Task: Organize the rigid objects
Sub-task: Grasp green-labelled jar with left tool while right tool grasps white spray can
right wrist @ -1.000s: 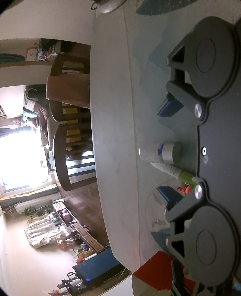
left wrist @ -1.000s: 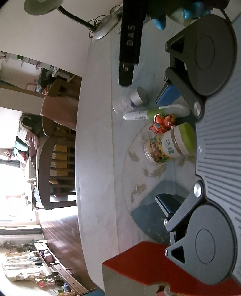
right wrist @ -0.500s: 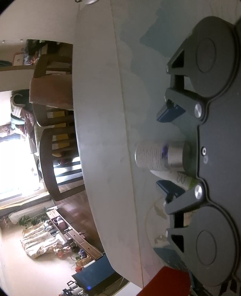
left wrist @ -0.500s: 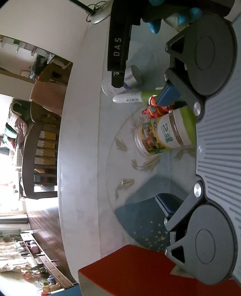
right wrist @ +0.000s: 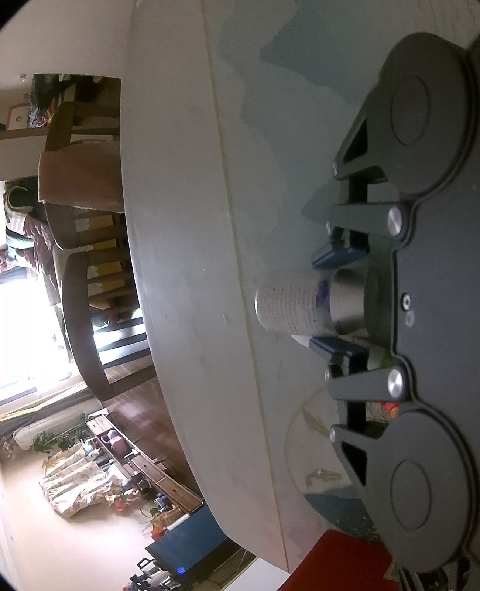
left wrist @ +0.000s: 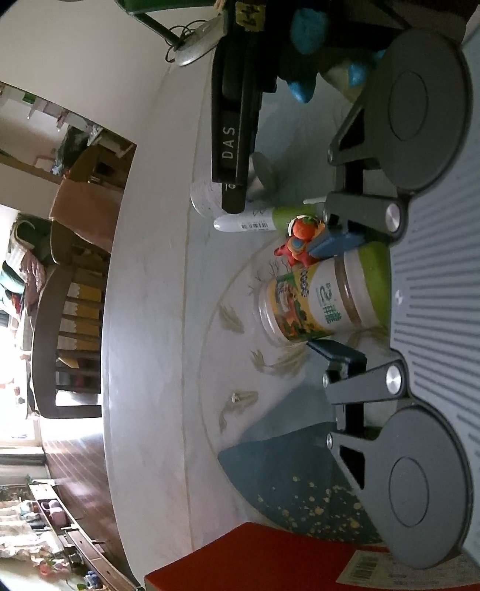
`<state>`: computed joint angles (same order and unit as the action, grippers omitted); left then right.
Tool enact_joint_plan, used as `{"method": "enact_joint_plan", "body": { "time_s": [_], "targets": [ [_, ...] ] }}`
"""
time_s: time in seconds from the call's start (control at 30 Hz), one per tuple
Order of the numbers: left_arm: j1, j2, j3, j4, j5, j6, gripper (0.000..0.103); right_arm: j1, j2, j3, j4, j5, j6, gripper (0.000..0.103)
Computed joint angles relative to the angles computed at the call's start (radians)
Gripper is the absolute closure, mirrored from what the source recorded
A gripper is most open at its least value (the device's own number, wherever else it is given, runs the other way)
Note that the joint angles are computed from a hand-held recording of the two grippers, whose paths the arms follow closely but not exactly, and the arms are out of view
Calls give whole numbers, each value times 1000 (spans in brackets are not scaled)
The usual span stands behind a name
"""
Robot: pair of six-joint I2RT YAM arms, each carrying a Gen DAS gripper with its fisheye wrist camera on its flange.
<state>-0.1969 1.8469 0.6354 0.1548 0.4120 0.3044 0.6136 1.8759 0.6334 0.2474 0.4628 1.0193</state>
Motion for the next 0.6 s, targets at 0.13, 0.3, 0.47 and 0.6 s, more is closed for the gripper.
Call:
{"method": "enact_joint_plan", "body": {
  "time_s": [0.13, 0.3, 0.47, 0.6],
  "targets": [
    [10, 6, 13, -17, 10, -4, 56, 2, -12, -8, -1, 6, -2, 64],
    [13, -13, 3, -25, -7, 2, 57, 26, -55, -26, -41, 25, 23, 64],
    [35, -44, -11, -55, 6, 29, 57, 63, -111, -48, -80, 37, 58, 64],
    [57, -83, -29, -86, 24, 60, 58, 128, -168, -53, -143, 59, 89, 64]
  ]
}}
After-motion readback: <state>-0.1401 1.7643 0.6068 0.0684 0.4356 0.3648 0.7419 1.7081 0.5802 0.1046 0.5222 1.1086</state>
